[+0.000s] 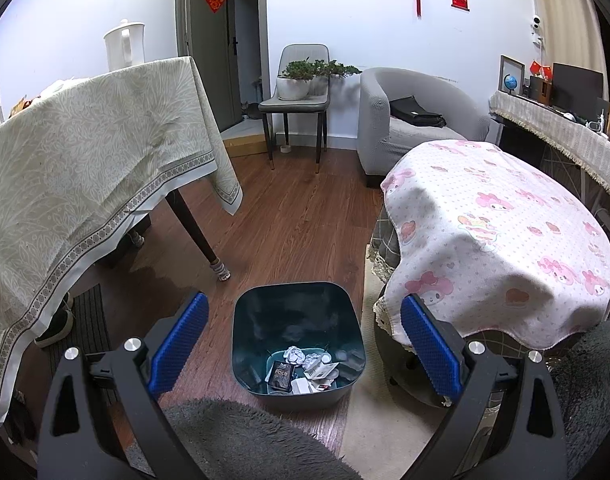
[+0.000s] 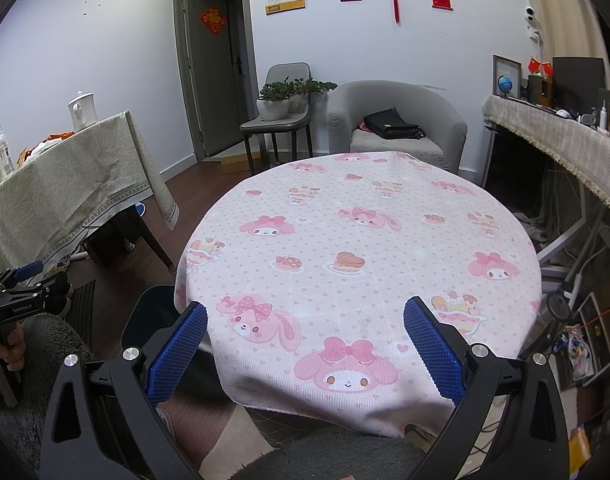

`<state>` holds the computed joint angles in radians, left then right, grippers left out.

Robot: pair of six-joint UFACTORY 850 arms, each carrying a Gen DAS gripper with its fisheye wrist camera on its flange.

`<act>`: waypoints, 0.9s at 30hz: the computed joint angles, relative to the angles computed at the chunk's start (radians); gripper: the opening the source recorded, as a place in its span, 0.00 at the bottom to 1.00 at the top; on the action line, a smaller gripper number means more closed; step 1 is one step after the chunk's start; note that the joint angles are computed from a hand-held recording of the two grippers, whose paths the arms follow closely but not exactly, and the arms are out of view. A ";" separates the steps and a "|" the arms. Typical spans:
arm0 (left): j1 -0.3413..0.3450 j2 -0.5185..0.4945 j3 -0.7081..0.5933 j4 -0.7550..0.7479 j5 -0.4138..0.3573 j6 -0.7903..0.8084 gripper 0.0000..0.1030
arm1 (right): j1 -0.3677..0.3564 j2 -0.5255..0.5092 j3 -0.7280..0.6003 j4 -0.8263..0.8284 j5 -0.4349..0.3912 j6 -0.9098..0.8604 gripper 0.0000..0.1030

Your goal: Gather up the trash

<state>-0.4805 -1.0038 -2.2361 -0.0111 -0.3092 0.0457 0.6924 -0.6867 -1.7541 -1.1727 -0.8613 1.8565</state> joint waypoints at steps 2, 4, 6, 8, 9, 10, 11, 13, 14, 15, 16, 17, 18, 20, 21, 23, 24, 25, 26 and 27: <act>0.000 -0.001 -0.001 0.001 0.000 -0.001 0.96 | 0.000 0.000 0.000 0.000 -0.001 0.000 0.97; 0.000 0.001 0.001 0.002 0.001 -0.001 0.96 | 0.000 0.001 0.002 -0.001 0.000 0.001 0.97; -0.001 -0.001 -0.001 0.010 0.000 -0.008 0.95 | 0.000 0.000 0.000 0.000 0.000 -0.001 0.97; -0.001 0.001 0.001 0.004 0.000 -0.003 0.96 | 0.000 0.000 0.000 0.001 -0.001 -0.004 0.97; -0.001 0.001 0.001 0.004 0.000 -0.003 0.96 | 0.000 0.000 0.000 0.002 -0.002 -0.005 0.97; -0.001 0.001 0.002 0.006 0.001 -0.006 0.96 | 0.001 -0.003 -0.002 0.003 -0.003 -0.006 0.97; -0.001 0.001 0.002 0.006 0.002 -0.006 0.95 | 0.001 -0.004 -0.003 0.004 -0.004 -0.008 0.97; -0.001 0.001 0.002 0.004 0.002 -0.004 0.96 | 0.001 -0.003 -0.002 0.004 -0.004 -0.007 0.97; -0.001 0.001 0.002 0.006 0.001 -0.006 0.96 | 0.001 -0.002 0.001 0.002 -0.004 -0.004 0.97; -0.001 0.001 0.002 0.008 0.001 -0.008 0.96 | 0.001 -0.002 0.001 0.002 -0.003 -0.002 0.97; -0.001 0.001 0.002 0.008 0.001 -0.008 0.96 | 0.001 -0.002 -0.001 0.003 -0.003 -0.004 0.97; -0.001 0.001 0.002 0.008 0.002 -0.008 0.96 | 0.001 -0.002 -0.001 0.003 -0.003 -0.004 0.97; -0.001 0.001 0.002 0.008 0.002 -0.009 0.96 | 0.001 -0.003 -0.002 0.004 -0.003 -0.007 0.97; -0.001 0.001 0.003 0.007 0.002 -0.007 0.96 | 0.000 -0.003 -0.002 0.004 -0.003 -0.008 0.97; -0.001 0.002 0.003 0.006 0.003 -0.007 0.96 | 0.001 -0.002 0.000 0.003 -0.003 -0.008 0.97; -0.001 0.001 0.002 0.008 0.001 -0.007 0.96 | 0.001 -0.003 -0.002 0.005 -0.003 -0.008 0.97; -0.001 0.002 0.003 0.008 0.002 -0.008 0.96 | 0.001 -0.002 0.000 0.004 -0.004 -0.007 0.97; -0.001 0.002 0.003 0.008 0.002 -0.008 0.96 | 0.001 -0.003 -0.003 0.004 -0.003 -0.008 0.97; -0.001 0.002 0.003 0.008 0.002 -0.008 0.96 | 0.001 -0.004 -0.004 0.005 -0.004 -0.009 0.97; -0.001 0.002 0.003 0.007 0.001 -0.008 0.96 | 0.001 -0.004 -0.004 0.006 -0.004 -0.009 0.97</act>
<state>-0.4819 -1.0022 -2.2331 -0.0045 -0.3077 0.0382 0.6932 -0.6910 -1.7583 -1.1671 -0.8650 1.8473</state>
